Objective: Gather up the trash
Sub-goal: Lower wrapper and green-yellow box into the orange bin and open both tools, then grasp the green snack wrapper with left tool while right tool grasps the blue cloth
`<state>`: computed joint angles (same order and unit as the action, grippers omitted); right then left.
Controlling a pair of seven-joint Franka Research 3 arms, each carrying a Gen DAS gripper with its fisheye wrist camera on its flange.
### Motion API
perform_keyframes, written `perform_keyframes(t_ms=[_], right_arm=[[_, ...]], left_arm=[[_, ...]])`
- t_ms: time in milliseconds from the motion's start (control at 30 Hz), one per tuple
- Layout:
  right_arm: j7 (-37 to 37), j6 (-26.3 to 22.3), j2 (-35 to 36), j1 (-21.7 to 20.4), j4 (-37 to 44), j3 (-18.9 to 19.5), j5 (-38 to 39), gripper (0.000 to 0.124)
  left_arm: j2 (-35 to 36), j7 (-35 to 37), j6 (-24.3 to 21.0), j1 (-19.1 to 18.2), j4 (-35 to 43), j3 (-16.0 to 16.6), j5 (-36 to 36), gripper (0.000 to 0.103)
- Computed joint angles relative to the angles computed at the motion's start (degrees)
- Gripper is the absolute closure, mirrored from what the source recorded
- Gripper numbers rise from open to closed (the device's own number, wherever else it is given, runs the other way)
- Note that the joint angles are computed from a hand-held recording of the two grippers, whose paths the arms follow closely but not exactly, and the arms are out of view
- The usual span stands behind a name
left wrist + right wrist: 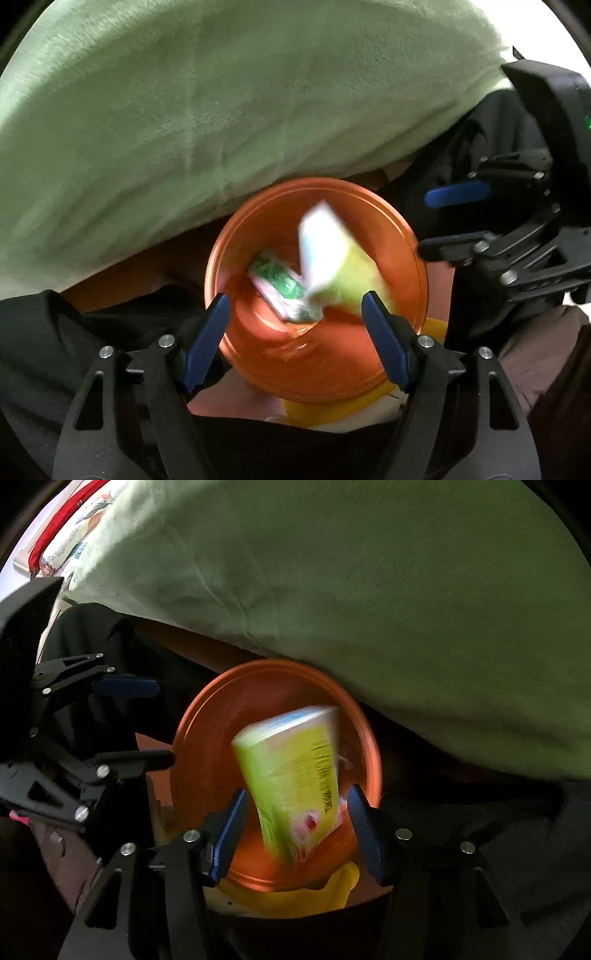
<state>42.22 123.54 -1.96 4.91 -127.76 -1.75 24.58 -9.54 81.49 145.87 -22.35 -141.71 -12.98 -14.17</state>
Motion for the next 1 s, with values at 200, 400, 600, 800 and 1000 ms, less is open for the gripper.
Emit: perform_keyframes(t_ms=[200, 400, 600, 800, 1000], right_arm=[[-7.58, -2.73, -5.18, -1.35, 0.93, -2.06, 5.74, 0.068], [-11.81, -3.21, -6.53, -1.82, 5.74, -3.65, 16.56, 0.063], [-15.65, 2.1, -4.5, -1.21, 10.81, -3.26, 27.66, 0.044], [-13.83, 3.65, -0.84, -0.77, 14.99, -2.08, 30.42, 0.042], [-14.36, 4.87, -0.8, -0.87, 14.36, -1.08, 29.38, 0.042]], left_arm=[[-6.04, 2.2, 3.58, -0.58, -2.4, 1.58, -0.79, 0.031], [-11.06, -1.94, 7.53, 3.06, -1.58, 3.33, 4.67, 0.025], [-7.88, -10.21, 14.43, 9.6, 4.23, 6.71, 9.36, 0.021], [1.35, -25.34, 18.69, 18.69, 16.5, 7.96, 11.13, 0.015], [13.8, -28.43, 13.39, 22.99, 32.34, 8.81, 8.26, 0.015]])
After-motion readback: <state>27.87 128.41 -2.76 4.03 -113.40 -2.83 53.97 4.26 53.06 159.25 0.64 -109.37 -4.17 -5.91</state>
